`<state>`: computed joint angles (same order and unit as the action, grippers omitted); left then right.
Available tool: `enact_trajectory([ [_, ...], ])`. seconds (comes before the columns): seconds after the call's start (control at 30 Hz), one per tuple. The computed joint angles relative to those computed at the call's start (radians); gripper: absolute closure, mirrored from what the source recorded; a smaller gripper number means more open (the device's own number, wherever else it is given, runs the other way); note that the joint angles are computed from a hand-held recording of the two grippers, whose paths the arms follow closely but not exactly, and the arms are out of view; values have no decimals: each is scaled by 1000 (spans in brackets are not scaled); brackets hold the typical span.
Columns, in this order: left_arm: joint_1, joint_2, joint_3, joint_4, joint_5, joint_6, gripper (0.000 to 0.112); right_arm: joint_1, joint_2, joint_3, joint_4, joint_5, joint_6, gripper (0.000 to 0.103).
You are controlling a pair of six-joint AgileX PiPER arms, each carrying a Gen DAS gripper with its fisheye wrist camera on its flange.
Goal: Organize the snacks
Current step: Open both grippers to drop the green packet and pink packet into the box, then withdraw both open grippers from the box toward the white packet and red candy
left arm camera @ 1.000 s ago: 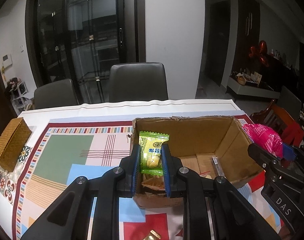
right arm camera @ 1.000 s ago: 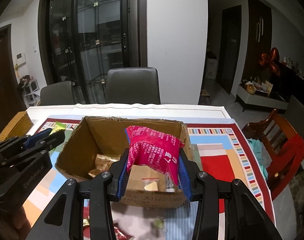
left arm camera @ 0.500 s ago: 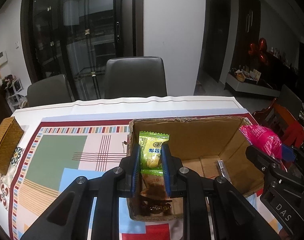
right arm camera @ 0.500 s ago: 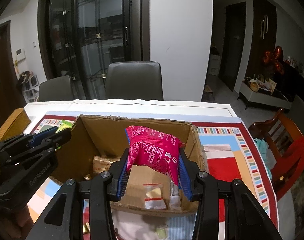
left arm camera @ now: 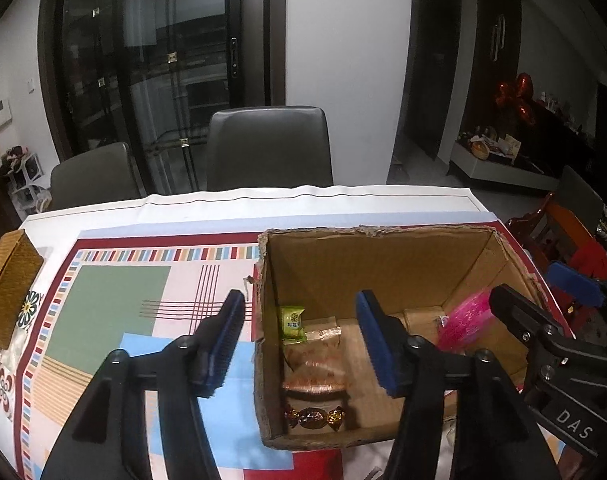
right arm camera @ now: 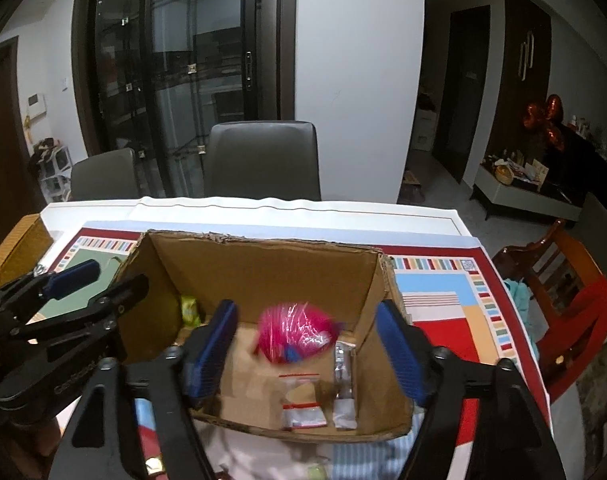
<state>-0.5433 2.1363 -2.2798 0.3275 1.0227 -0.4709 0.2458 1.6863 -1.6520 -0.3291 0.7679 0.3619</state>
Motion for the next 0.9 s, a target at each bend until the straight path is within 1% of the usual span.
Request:
enact_trajectory([
  [0.07,-5,-8,11,22,0,-17,46,3,-4,3,-8,0,7,22],
  [0.13,-12,-20,29,49,-1,-34,37,6,-7,4,-18,6,14,21],
  [0.2,-20,-34,53,78,-6,-49,35,6,-14,9,-21,7,18,19],
  [0.43,-27,-114,174,106,-41,-87,32,17,-50,44,-41,8,38,19],
  [0.9,-58,-232,306,162,-65,-144,32,60,-149,115,-101,7,86,19],
])
